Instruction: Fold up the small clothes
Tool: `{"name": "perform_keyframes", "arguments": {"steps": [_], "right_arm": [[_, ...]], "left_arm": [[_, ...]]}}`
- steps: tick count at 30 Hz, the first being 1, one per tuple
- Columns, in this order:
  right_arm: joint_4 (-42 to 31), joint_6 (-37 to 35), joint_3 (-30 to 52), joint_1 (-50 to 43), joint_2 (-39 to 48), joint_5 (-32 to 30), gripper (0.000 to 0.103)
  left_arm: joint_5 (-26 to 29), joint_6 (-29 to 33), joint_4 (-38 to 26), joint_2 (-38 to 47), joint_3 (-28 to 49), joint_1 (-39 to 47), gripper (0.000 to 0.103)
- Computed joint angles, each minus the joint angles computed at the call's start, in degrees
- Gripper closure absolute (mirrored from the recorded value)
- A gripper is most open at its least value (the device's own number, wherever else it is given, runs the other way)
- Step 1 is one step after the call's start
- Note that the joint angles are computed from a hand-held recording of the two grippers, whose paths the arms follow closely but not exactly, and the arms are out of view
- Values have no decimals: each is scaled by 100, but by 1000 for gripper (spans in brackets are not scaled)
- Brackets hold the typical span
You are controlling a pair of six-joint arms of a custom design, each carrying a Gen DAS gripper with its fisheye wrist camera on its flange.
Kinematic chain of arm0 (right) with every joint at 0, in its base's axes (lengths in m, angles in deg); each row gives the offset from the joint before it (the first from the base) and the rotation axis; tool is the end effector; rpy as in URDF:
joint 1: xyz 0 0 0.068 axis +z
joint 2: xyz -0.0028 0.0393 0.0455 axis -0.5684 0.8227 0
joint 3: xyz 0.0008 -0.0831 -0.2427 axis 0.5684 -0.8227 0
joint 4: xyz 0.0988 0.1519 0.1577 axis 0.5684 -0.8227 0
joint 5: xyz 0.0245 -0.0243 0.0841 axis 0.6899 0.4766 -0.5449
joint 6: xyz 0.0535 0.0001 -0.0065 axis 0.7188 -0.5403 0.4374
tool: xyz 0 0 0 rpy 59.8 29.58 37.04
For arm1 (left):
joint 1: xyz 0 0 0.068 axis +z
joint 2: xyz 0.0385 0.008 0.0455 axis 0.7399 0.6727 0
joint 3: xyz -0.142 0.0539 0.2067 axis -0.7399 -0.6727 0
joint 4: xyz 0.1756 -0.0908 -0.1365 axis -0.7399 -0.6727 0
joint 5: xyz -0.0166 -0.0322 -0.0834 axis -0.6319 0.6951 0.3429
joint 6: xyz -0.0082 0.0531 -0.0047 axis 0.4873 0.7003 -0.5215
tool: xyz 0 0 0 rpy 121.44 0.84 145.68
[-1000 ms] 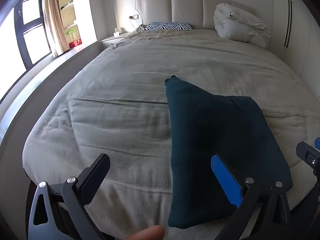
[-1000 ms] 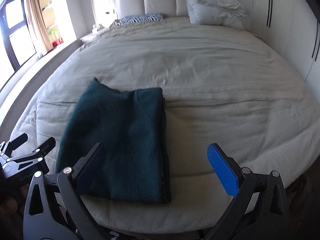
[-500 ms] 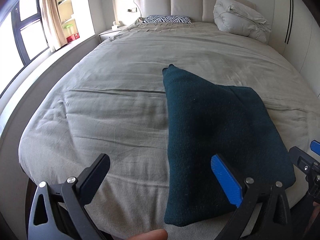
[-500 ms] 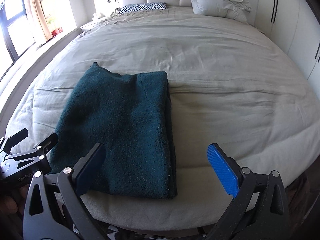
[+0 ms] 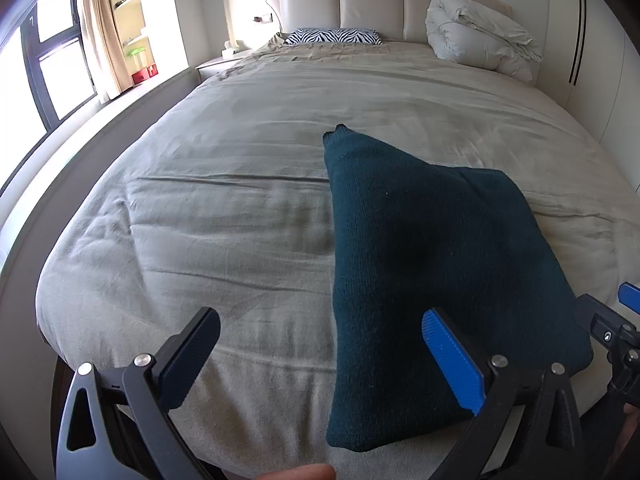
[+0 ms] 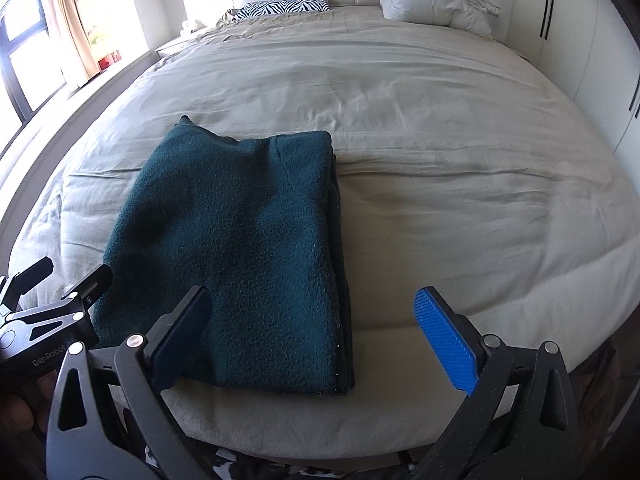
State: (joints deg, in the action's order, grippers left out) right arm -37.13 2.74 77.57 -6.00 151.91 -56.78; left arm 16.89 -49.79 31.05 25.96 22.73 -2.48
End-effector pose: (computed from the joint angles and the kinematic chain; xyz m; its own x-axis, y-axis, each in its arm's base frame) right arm 0.1827 0.0985 0.1416 -0.7639 -0.2835 -0.5798 -0.3762 0.9255 0.0432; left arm 0.1324 -0.1237 0.1113 -0.6891 -0.3363 -0.6420 -0.4667 0.8836 0.0381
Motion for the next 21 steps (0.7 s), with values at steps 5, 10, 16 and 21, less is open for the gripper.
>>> {"name": "perform_keyframes", "arguments": {"steps": [5, 10, 16, 21], "right_arm": [[17, 11, -1, 4, 33, -3, 0], [37, 13, -13, 2, 43, -3, 0], [61, 23, -30, 8, 53, -1, 0], [94, 24, -49, 10, 83, 0, 0]], "left_arm": [[12, -1, 2, 7, 4, -2, 0], [19, -12, 23, 34, -2, -14, 0], [29, 5, 72, 34, -34, -13, 0], [33, 6, 58, 35, -21, -5, 0]]}}
